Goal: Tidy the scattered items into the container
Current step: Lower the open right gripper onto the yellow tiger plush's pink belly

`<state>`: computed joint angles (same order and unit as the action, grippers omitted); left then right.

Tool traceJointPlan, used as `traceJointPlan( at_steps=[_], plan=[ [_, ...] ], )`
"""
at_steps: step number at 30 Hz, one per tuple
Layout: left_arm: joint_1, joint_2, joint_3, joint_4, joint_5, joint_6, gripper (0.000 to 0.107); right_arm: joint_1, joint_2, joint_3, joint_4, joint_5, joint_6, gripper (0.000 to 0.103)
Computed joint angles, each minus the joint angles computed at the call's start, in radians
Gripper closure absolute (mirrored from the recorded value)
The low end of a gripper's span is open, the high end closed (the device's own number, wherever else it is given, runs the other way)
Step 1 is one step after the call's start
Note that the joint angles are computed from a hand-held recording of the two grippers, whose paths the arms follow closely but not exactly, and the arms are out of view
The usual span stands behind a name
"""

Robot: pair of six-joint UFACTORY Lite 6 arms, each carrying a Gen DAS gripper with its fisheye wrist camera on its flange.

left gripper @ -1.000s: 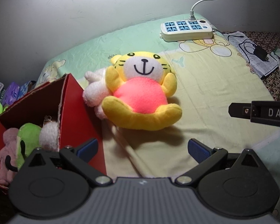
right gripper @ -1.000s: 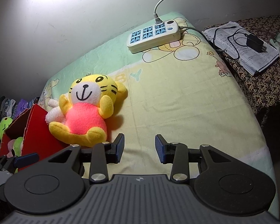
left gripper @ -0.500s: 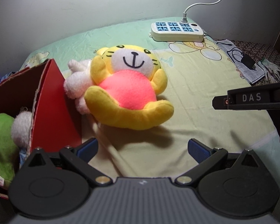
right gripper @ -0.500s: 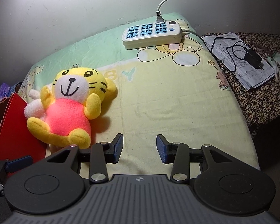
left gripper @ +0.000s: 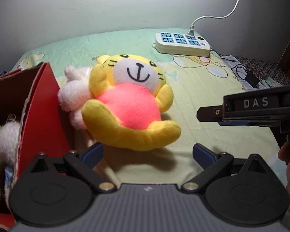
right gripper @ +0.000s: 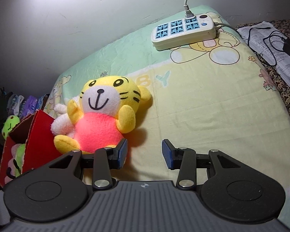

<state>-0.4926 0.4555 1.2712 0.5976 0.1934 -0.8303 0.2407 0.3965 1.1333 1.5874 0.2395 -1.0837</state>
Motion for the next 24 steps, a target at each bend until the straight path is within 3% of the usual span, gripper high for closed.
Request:
traceJointPlan(
  at_steps=[4, 9, 14, 19, 24],
  plan=[
    [0.021, 0.033, 0.025, -0.072, -0.018, 0.071, 0.009, -0.021, 0.047, 0.031, 0.145, 0.108, -0.155, 0.06],
    [0.056, 0.073, 0.064, -0.246, -0.027, 0.241, 0.008, -0.037, 0.138, 0.102, 0.194, 0.221, -0.202, 0.06],
    [0.079, 0.115, 0.116, -0.364, -0.021, 0.354, 0.008, -0.037, 0.232, 0.193, 0.255, 0.216, -0.234, 0.059],
    [0.081, 0.155, 0.162, -0.331, -0.019, 0.329, 0.006, -0.039, 0.305, 0.256, 0.297, 0.225, -0.261, 0.058],
    [0.096, 0.206, 0.224, -0.424, -0.01, 0.421, 0.005, -0.06, 0.389, 0.306, 0.322, 0.27, -0.215, 0.057]
  ],
)
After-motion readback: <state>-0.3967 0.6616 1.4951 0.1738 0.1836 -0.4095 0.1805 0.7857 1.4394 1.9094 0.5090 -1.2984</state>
